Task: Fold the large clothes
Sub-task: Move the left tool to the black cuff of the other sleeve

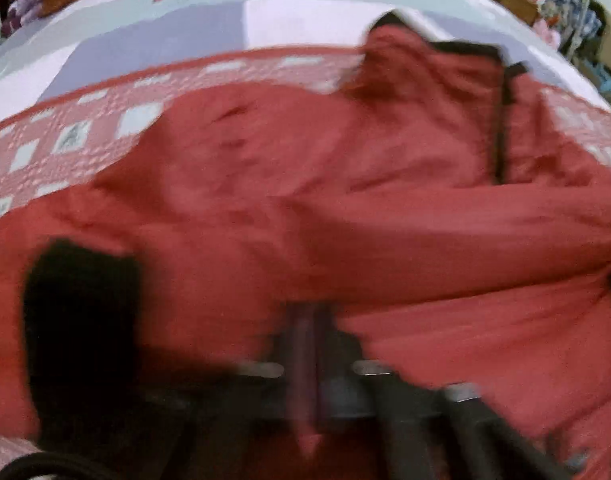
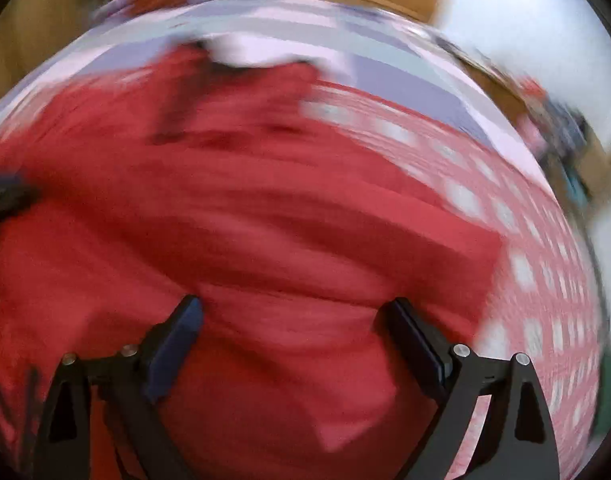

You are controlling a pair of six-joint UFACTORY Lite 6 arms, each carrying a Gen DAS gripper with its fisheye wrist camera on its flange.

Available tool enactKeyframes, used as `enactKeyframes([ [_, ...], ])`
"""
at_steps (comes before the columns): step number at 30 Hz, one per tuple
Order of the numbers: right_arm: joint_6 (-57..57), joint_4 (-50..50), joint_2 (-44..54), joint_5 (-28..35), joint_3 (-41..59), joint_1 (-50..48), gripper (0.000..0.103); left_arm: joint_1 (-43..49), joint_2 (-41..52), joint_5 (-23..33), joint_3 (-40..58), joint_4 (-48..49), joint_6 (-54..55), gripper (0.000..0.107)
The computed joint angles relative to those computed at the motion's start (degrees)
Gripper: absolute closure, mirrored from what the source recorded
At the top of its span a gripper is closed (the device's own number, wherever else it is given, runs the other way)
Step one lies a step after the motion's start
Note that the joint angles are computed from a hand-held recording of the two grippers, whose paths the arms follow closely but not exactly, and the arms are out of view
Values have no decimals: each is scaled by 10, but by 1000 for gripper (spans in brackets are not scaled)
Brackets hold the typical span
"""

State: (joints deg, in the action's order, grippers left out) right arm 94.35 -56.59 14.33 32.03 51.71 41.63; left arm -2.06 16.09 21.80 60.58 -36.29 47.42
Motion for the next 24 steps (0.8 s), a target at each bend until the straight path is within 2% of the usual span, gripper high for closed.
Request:
enactKeyframes([
  [1, 27, -13, -43, -31, -59, -32, 8, 16, 5, 16, 7, -36, 44, 101],
  [3, 39, -29, -85, -45, -116, -63, 7, 5, -4, -7, -8, -36, 59, 101],
  [6, 84, -51, -114, -67, -154, -89, 6, -45, -20, -62, -35, 94, -79, 100],
  [7, 100, -53, -105, -51, -148, -75, 6, -57, -28, -72, -44, 124, -112, 95],
  [9, 102, -51, -95, -26, -139, -60, 6, -66, -41, -89, -63, 117, -110, 89],
  [12, 74, -18, -84, 9, -114, -40, 6, -65, -67, -84, -78, 84, -80, 77],
  [14, 35, 12, -82, 79, -84, -13, 6, -70, -85, -88, -84, 85, -93, 58],
  [15, 32, 9, -85, 113, -73, 10, 6, -71, -107, -92, -97, 66, -79, 53],
  [17, 45, -17, -103, 132, -68, 42, 6, -75, -152, -123, -130, 67, -84, 38],
  [19, 43, -18, -96, 129, -55, 76, 6, -66, -161, -146, -143, 25, -38, 35],
  [20, 27, -10, -85, 115, -52, 74, 6, -57, -153, -138, -139, -2, -7, 35],
  [22, 2, 26, -74, 89, -73, 53, 6, -25, -132, -89, -122, -67, 83, 35],
  [23, 23, 27, -102, 62, -105, 30, 6, -19, -138, -79, -124, -83, 106, 36],
  [24, 46, 34, -139, 42, -138, 9, 6, -2, -154, -47, -126, -123, 147, 36],
])
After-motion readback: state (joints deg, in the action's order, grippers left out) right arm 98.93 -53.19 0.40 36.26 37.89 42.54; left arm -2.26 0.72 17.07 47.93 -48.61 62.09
